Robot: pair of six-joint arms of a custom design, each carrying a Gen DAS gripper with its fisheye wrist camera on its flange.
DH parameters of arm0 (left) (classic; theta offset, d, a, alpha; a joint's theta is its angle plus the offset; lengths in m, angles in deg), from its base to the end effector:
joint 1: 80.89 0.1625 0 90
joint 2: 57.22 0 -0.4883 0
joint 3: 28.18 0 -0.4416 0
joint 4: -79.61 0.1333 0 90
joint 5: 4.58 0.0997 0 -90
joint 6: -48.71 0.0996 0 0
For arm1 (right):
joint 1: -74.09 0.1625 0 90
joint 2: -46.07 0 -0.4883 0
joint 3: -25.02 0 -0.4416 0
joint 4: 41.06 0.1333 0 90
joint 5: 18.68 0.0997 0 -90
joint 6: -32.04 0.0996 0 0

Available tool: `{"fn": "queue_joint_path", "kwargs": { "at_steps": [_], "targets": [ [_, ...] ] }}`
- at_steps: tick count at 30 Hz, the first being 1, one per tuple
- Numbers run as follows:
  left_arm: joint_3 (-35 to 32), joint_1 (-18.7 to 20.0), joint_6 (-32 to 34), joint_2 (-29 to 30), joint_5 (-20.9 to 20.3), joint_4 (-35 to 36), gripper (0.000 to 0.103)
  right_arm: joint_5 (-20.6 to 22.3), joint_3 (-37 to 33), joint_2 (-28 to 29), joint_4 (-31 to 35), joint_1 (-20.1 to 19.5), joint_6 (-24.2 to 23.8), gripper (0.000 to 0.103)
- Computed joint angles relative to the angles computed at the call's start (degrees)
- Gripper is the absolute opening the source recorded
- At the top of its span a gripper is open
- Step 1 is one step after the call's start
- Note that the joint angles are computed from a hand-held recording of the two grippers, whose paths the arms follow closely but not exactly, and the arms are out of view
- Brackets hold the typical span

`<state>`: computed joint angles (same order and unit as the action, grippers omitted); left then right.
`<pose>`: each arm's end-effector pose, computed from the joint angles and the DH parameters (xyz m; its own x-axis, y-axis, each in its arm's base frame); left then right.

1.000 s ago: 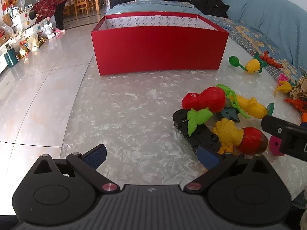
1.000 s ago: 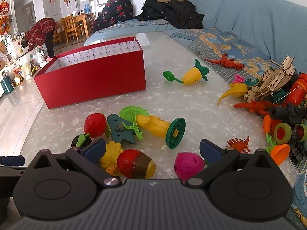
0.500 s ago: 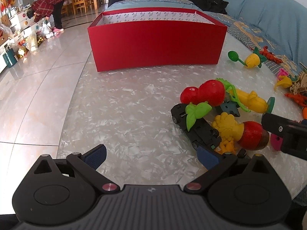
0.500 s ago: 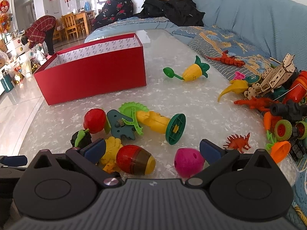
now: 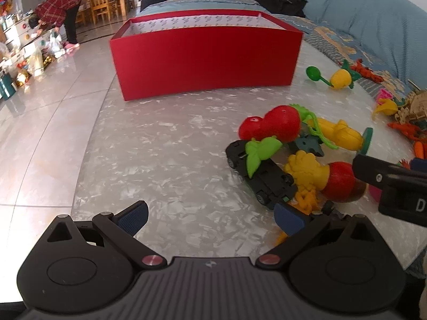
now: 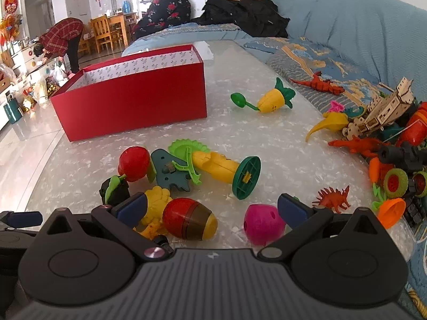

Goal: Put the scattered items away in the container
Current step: 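Move both grippers toward the pile of toys beside the red box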

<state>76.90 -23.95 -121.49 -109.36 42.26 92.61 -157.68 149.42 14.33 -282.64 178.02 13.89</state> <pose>-0.1063 -0.5326 0.0886 -0.6676 0.2921 -0.6849 0.6208 0.7262 -0.2954 0.1773 -0.4734 0.0299 -0.7142 0.2900 0.6370 -0.3649 0.6223 -0.6925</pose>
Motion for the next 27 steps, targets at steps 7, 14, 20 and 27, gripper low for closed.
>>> {"fn": "queue_joint_path", "kwargs": {
  "at_steps": [7,14,20,27],
  "targets": [
    [1.74,-0.21,3.36,-0.63,2.62,-1.59,0.102,4.2,3.61,-0.91,-2.37,-1.76,1.35,0.1],
    [2.19,-0.4,5.74,-0.05,4.19,-2.0,0.1,3.19,3.14,-0.01,-4.58,-2.06,-2.38,0.09],
    [1.59,0.91,4.81,-0.28,8.35,0.73,0.094,6.91,4.29,-0.22,-3.82,-2.66,-4.18,0.083],
    [0.37,2.94,2.32,-0.43,13.12,3.63,0.092,11.28,5.6,-0.78,-3.33,-3.76,-6.91,0.077]
  ]
}}
